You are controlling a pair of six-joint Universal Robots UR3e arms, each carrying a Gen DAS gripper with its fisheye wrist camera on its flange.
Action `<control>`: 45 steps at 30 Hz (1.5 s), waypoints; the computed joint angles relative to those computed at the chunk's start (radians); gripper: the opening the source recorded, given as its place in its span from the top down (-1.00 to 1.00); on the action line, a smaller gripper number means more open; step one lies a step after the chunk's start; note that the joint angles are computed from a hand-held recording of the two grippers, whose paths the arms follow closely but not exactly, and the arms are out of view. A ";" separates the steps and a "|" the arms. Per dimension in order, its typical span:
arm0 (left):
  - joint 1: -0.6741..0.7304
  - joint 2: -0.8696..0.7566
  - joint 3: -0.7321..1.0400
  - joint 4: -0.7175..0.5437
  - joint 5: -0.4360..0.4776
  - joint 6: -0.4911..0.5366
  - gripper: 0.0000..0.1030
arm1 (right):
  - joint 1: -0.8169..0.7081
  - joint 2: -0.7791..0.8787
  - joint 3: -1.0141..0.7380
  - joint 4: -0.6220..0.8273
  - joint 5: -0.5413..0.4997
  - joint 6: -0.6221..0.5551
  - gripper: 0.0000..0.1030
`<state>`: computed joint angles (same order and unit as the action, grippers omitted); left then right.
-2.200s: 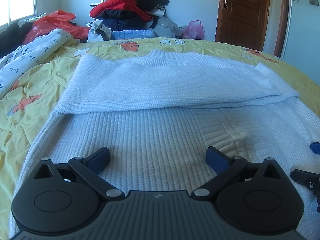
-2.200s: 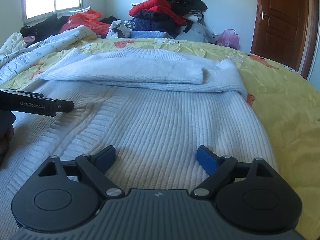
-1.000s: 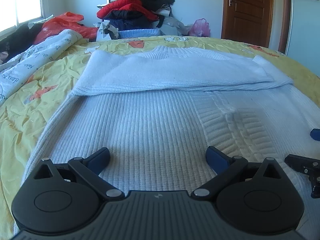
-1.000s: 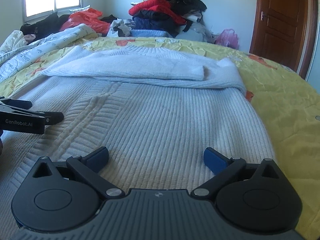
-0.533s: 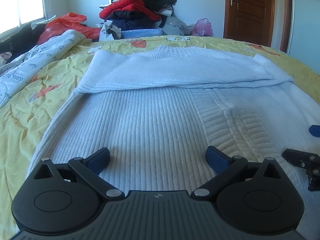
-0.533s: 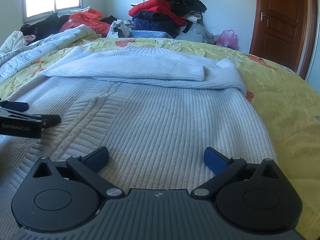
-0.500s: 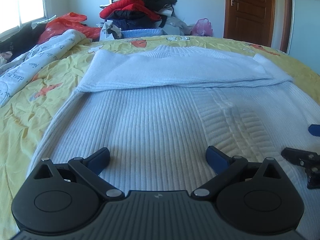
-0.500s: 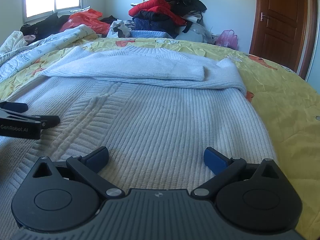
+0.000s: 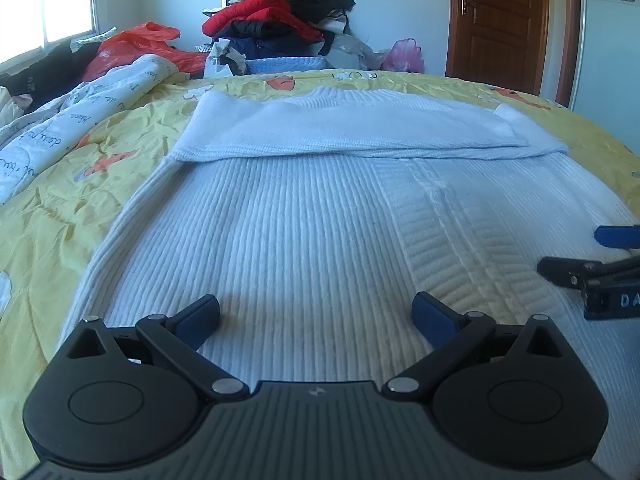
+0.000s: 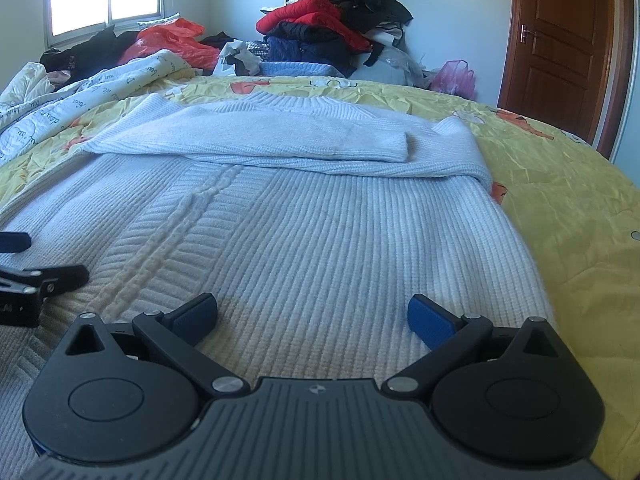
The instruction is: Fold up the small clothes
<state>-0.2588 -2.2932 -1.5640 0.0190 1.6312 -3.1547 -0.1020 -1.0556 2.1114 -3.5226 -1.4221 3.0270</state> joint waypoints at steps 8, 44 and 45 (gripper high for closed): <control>-0.001 0.015 -0.052 0.048 -0.006 -0.009 -1.00 | -0.002 0.001 0.001 -0.003 0.001 -0.002 -0.97; 0.001 0.004 -0.039 0.044 -0.016 -0.006 -1.00 | 0.084 -0.041 0.144 -0.123 -0.149 0.104 -0.97; 0.001 0.004 -0.039 0.044 -0.016 -0.006 -1.00 | 0.083 -0.043 0.148 -0.125 -0.149 0.105 -0.97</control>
